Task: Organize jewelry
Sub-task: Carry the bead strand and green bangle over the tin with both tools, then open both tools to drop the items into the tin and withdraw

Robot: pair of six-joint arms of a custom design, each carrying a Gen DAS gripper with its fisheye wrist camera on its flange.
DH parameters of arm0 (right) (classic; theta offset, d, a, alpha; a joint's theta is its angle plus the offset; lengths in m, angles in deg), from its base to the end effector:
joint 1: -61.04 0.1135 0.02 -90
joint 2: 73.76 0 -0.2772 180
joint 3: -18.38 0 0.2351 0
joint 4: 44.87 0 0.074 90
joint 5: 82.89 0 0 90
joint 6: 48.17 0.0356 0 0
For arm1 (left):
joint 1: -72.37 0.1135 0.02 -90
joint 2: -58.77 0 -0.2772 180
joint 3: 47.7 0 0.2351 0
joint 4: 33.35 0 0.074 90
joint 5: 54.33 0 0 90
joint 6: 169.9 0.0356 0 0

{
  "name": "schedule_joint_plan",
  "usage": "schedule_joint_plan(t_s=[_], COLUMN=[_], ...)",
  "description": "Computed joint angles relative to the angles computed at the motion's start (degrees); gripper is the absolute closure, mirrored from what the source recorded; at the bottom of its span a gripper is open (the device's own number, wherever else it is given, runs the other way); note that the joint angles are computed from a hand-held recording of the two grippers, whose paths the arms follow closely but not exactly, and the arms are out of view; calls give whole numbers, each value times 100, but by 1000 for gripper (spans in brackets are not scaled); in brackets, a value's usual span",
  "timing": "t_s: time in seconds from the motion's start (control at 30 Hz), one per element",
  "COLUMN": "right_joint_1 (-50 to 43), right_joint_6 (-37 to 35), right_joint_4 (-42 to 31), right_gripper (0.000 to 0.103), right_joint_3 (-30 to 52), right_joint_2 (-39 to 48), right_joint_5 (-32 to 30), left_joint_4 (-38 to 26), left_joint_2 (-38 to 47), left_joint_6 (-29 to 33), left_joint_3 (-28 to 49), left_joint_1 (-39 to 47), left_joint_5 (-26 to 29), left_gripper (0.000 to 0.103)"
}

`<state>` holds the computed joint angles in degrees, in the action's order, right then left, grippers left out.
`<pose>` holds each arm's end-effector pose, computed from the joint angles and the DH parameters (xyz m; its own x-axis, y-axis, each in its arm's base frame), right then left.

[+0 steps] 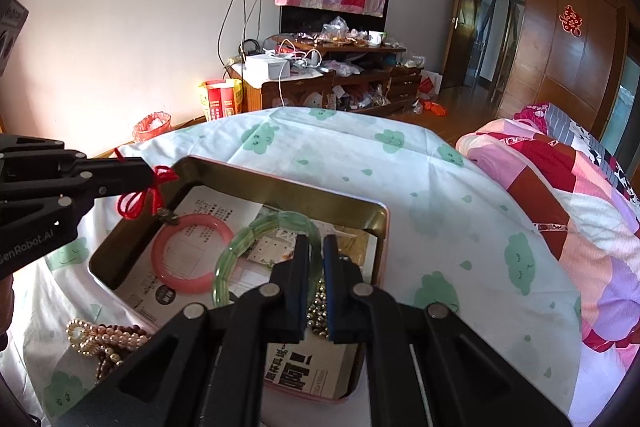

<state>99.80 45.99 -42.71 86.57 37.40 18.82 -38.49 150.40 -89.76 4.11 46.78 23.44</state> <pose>0.2965 0.2288 0.1406 -0.5441 -0.3457 -0.7645 -0.4550 0.8871 -0.0774 0.2607 -0.1165 0.1632 -0.6770 0.1387 -0.7228 0.1736 0.9845 0.0263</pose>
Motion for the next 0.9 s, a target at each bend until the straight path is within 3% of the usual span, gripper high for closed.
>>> schedule_joint_plan(t_s=[0.3,0.33,0.37,0.47,0.5,0.57,0.6,0.63,0.9], right_joint_1=[34,50,55,39,41,13,-2,-7,18], right_joint_6=[49,72,93,214,237,354,396,436,761], right_joint_4=[90,118,103,176,186,210,240,296,613], right_gripper=[90,83,69,63,63,61,61,59,54], right_joint_3=[28,7,2,-191,-247,-475,-578,-697,-1797], right_joint_2=[127,125,123,-22,-68,-279,-364,-452,-1227], right_joint_5=[-31,16,48,23,41,28,12,9,42], left_joint_4=[-130,-162,-183,-246,-245,-181,-137,-51,124], left_joint_2=[215,212,189,-14,-78,-290,-398,-510,-1198], left_joint_6=[14,5,-8,-60,-102,-210,-275,-338,-680], left_joint_3=[155,158,147,15,-44,-264,-384,-525,-1504], left_joint_1=[-98,-147,-190,-179,-168,-114,-102,-101,-251], left_joint_5=[-32,-159,-254,-262,-276,-244,-260,-296,-295], left_gripper=[101,101,101,97,90,65,48,42,42])
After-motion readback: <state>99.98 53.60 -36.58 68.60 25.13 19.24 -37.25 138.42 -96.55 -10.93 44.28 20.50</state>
